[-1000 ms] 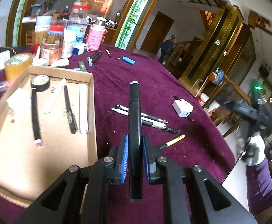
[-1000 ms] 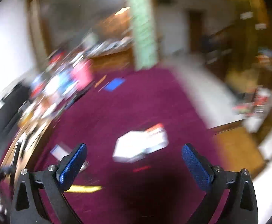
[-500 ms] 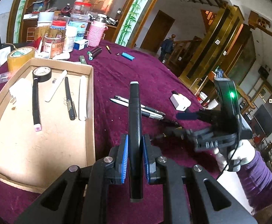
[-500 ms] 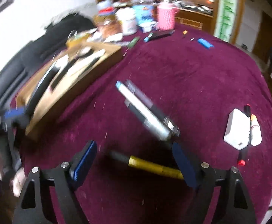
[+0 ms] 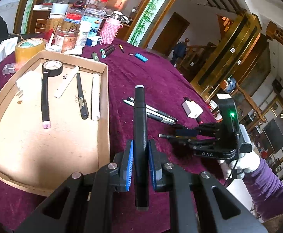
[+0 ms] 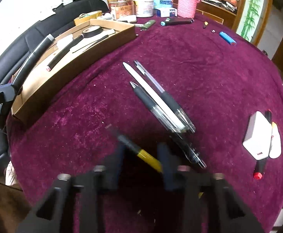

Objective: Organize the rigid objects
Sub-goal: 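Lower the black marker into the tray with the left tool while the right places the yellow pen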

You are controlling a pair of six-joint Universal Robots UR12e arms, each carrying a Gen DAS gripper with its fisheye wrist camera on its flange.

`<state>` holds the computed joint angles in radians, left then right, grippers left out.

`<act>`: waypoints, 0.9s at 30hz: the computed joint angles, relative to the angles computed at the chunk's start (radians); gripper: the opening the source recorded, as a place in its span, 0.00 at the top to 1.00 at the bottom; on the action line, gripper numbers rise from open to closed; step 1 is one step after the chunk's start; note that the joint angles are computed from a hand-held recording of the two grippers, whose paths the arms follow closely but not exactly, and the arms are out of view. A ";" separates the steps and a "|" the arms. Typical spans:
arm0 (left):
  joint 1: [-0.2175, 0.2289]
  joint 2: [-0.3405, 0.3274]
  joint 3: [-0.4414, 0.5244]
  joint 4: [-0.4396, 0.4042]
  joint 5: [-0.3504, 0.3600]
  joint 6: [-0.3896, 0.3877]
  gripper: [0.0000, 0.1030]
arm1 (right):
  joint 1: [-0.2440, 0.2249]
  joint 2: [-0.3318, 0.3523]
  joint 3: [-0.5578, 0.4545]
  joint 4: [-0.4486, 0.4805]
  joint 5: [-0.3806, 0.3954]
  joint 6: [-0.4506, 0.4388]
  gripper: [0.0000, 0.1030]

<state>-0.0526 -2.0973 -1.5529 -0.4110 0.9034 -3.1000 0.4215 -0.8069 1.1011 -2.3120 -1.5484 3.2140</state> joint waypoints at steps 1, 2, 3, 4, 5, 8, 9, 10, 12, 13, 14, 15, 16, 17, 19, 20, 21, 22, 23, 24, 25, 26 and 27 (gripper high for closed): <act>0.000 -0.001 0.002 -0.002 0.001 -0.003 0.86 | 0.000 -0.003 0.002 0.007 -0.001 0.007 0.85; -0.001 0.000 0.001 -0.002 0.001 -0.005 0.86 | 0.001 -0.007 0.005 0.014 -0.005 0.017 0.87; -0.001 -0.001 0.001 -0.002 0.000 -0.007 0.86 | 0.001 -0.010 0.009 0.015 -0.007 0.028 0.90; -0.001 -0.002 0.001 -0.001 -0.001 -0.007 0.86 | 0.000 -0.013 0.014 0.011 -0.005 0.039 0.90; -0.002 -0.003 0.001 0.000 0.001 -0.009 0.86 | -0.002 -0.018 0.023 0.002 0.005 0.054 0.90; 0.002 -0.004 0.003 0.008 0.006 -0.021 0.86 | -0.010 -0.037 0.059 -0.064 0.058 0.106 0.90; 0.005 -0.003 0.002 0.015 0.014 -0.027 0.86 | -0.014 -0.044 0.073 -0.091 0.082 0.125 0.90; 0.007 0.000 -0.004 0.025 0.020 -0.032 0.86 | -0.019 -0.050 0.085 -0.121 0.111 0.146 0.90; 0.012 0.001 -0.005 0.039 0.033 -0.046 0.86 | -0.029 -0.060 0.106 -0.185 0.174 0.188 0.90; 0.016 0.002 -0.006 0.045 0.042 -0.054 0.86 | -0.033 -0.062 0.111 -0.213 0.205 0.208 0.90; 0.019 0.002 -0.005 0.049 0.051 -0.059 0.86 | -0.037 -0.063 0.114 -0.242 0.239 0.227 0.90; 0.022 0.002 -0.004 0.053 0.065 -0.064 0.86 | -0.039 -0.061 0.112 -0.266 0.267 0.243 0.90; 0.024 0.001 -0.001 0.054 0.081 -0.066 0.86 | -0.039 -0.058 0.107 -0.280 0.288 0.253 0.90; 0.026 0.000 0.002 0.053 0.093 -0.066 0.86 | -0.039 -0.051 0.096 -0.297 0.314 0.264 0.90; 0.031 -0.008 0.022 0.039 0.124 -0.058 0.86 | -0.038 -0.035 0.069 -0.316 0.355 0.281 0.90; 0.031 -0.012 0.031 0.032 0.142 -0.055 0.86 | -0.037 -0.022 0.047 -0.322 0.377 0.289 0.90; 0.032 -0.018 0.046 0.022 0.164 -0.049 0.86 | -0.036 -0.010 0.026 -0.325 0.393 0.295 0.89; 0.034 -0.022 0.055 0.018 0.172 -0.046 0.86 | -0.034 0.003 0.003 -0.327 0.410 0.301 0.89; 0.037 -0.027 0.066 0.011 0.176 -0.046 0.86 | -0.032 0.019 -0.024 -0.329 0.431 0.308 0.89; 0.041 -0.034 0.078 0.003 0.181 -0.050 0.86 | -0.030 0.036 -0.054 -0.327 0.450 0.315 0.89; 0.045 -0.041 0.089 -0.002 0.182 -0.057 0.86 | -0.029 0.051 -0.078 -0.322 0.467 0.321 0.89; 0.049 -0.049 0.102 -0.009 0.181 -0.064 0.86 | -0.027 0.074 -0.118 -0.308 0.489 0.331 0.89; 0.051 -0.056 0.112 -0.016 0.184 -0.070 0.86 | -0.027 0.097 -0.158 -0.292 0.511 0.346 0.89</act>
<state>-0.0013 -2.1530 -1.4414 -0.4272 1.0878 -3.1703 0.3948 -0.7098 0.9435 -2.6038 -1.0371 3.5603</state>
